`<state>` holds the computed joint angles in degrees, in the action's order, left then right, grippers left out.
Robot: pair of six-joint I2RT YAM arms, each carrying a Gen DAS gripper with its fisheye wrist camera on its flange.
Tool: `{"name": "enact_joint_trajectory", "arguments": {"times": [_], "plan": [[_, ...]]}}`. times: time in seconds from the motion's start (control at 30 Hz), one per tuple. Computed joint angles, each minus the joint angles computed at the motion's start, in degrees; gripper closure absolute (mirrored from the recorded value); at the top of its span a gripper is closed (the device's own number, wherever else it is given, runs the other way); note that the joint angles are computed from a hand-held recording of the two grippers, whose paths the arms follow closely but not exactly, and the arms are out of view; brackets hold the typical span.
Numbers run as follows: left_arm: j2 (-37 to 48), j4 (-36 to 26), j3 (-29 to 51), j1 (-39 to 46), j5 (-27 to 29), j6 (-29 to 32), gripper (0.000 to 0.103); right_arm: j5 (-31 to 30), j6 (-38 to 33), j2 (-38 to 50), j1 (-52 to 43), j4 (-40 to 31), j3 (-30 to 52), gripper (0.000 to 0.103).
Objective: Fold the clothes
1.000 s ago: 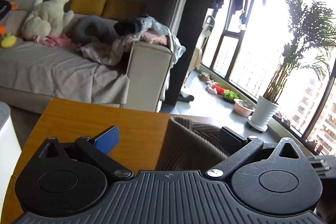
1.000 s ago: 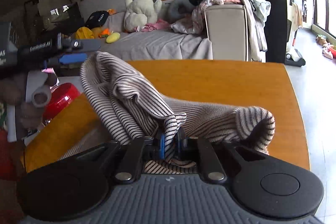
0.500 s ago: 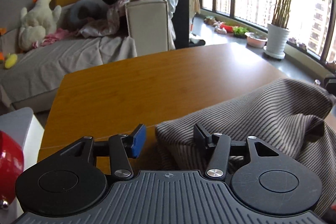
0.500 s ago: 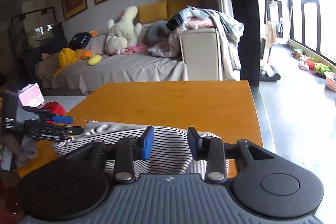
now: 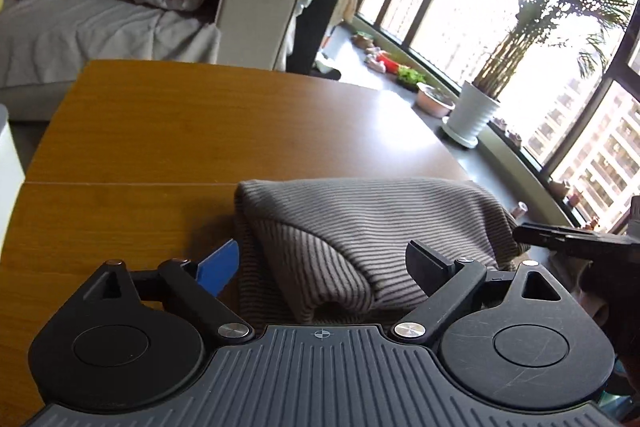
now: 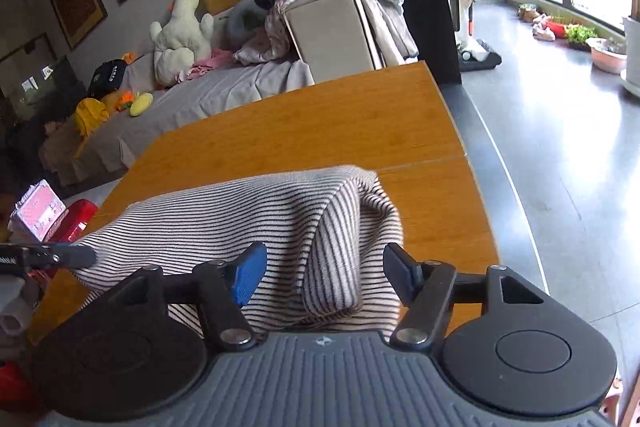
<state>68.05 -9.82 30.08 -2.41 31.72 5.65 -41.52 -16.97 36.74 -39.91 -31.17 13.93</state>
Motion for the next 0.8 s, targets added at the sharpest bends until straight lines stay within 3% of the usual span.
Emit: {"name": "enact_joint_trajectory", "arguments": {"times": [0.13, 0.17, 0.2, 0.3, 0.4, 0.5, 0.57, 0.73, 0.8], "plan": [[8.0, 6.1, -0.3, -5.2, -2.9, -4.7, 0.015, 8.8, 9.7, -0.2, 14.0, 15.4, -6.3, 0.048], [10.3, 7.5, 0.1, -5.6, -2.6, -5.9, 0.016, 11.4, 10.3, 1.5, 17.3, 20.0, -7.0, 0.057], [12.1, 9.2, 0.4, -5.8, -2.5, -6.7, 0.019, 13.2, 12.1, 6.1, 19.6, 25.2, -6.5, 0.066], [17.2, 14.9, 2.8, -7.2, -5.6, -7.7, 0.031, 16.1, 15.0, 23.4, 23.4, 39.8, -2.5, 0.071], [23.6, 16.7, 8.6, -8.1, -7.9, -9.4, 0.040, 19.3, 16.8, 36.7, 26.3, 47.8, 3.7, 0.078], [28.8, 16.7, 15.6, -9.1, -10.9, -10.9, 0.051, 20.4, 18.5, 38.0, 27.6, 45.7, 8.6, 0.086], [29.1, 15.5, 18.7, -9.5, -12.5, -11.1, 0.058, 16.3, 19.0, 31.1, 25.9, 42.5, 8.4, 0.087], [16.0, 15.3, 13.3, -8.2, -8.7, -9.7, 0.061, 3.8, 14.5, 7.4, 17.5, 25.3, 3.9, 0.087], [10.8, 14.6, 9.4, -7.2, -6.7, -8.6, 0.060, 4.1, 11.8, 3.8, 16.7, 21.4, 0.9, 0.087]]}}
